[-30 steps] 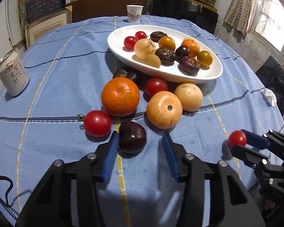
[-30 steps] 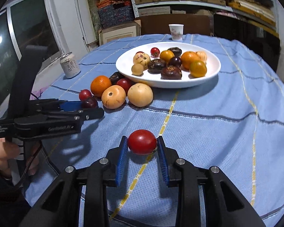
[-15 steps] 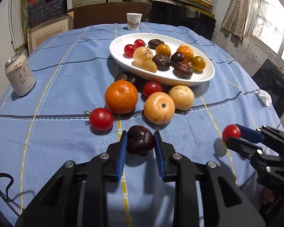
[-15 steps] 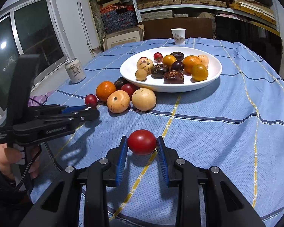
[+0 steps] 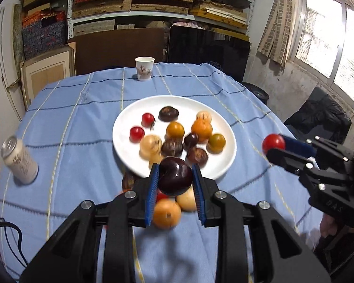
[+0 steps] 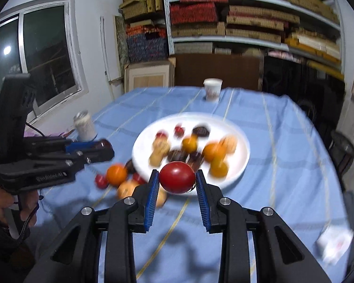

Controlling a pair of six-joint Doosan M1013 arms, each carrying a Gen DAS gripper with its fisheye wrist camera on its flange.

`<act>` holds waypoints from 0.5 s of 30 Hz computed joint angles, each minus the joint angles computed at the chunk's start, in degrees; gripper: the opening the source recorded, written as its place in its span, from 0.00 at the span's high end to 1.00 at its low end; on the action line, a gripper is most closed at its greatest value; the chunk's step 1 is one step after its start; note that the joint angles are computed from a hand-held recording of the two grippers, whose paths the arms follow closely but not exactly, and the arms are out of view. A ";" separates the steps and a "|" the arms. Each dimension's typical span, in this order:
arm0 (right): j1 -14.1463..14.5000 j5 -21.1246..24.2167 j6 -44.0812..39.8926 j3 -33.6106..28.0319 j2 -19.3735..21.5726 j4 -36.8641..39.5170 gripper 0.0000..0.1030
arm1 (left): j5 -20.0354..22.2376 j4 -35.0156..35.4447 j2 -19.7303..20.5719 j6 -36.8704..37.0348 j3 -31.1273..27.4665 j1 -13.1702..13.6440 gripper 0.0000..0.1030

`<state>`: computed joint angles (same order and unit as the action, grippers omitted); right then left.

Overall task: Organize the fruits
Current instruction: 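Carry both fruits over the white plate and open both grippers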

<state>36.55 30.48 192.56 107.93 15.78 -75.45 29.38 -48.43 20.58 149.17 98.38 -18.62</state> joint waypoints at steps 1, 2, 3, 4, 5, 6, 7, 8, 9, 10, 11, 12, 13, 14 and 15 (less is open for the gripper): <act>-1.07 -0.42 -2.20 -0.94 0.29 0.89 0.69 | -0.28 1.92 0.89 -2.38 -1.44 -0.49 0.74; -2.05 -0.78 -4.48 -1.94 0.82 2.01 0.69 | -0.47 3.65 1.79 -4.63 -2.77 -0.90 0.74; -2.79 -1.01 -6.19 -2.77 1.39 2.96 0.69 | 0.42 5.36 3.33 -7.63 -4.89 -1.17 0.74; -3.80 -1.30 -8.25 -3.96 2.28 4.20 0.69 | 1.17 5.69 4.37 -9.04 -6.23 -1.22 0.74; -4.63 -1.61 -9.91 -4.95 3.15 5.26 0.69 | 1.33 5.76 5.42 -10.31 -7.43 -1.27 0.74; -5.30 -2.16 -11.60 -5.74 3.79 6.85 0.69 | 0.74 6.42 6.60 -11.84 -8.54 -1.50 0.74; -6.16 -3.01 -14.10 -6.79 4.72 9.21 0.69 | 0.63 7.18 7.50 -12.87 -9.39 -1.69 0.74; -6.82 -3.29 -16.35 -7.92 5.79 11.12 0.69 | 0.62 8.02 8.36 -13.97 -10.22 -1.85 0.74; -7.21 -3.49 -17.69 -8.55 6.41 12.29 0.69 | 0.82 9.72 9.46 -16.10 -11.35 -2.11 0.74; -7.74 -3.72 -19.73 -9.47 7.40 13.92 0.69 | 1.55 10.69 10.44 -17.65 -12.45 -2.23 0.74; -8.09 -3.53 -21.00 -10.24 8.23 15.04 0.69 | 2.09 11.00 11.04 -18.31 -13.15 -2.25 0.74; -8.48 -3.54 -22.09 -10.78 8.90 16.38 0.69 | 2.73 11.66 11.84 -19.30 -14.12 -2.34 0.74; -9.08 -4.44 -23.18 -11.14 9.46 18.09 0.68 | 2.93 11.92 12.28 -19.67 -14.57 -2.36 0.74; -9.78 -6.41 -24.07 -11.14 9.82 19.83 0.68 | 3.28 12.26 12.75 -20.10 -15.12 -2.40 0.74; -10.09 -7.36 -24.54 -11.16 10.02 20.62 0.68 | 4.31 12.33 13.37 -20.32 -15.92 -2.33 0.74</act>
<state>26.46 23.12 168.02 96.77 25.81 -54.83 33.70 -36.11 33.95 128.85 82.46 -20.95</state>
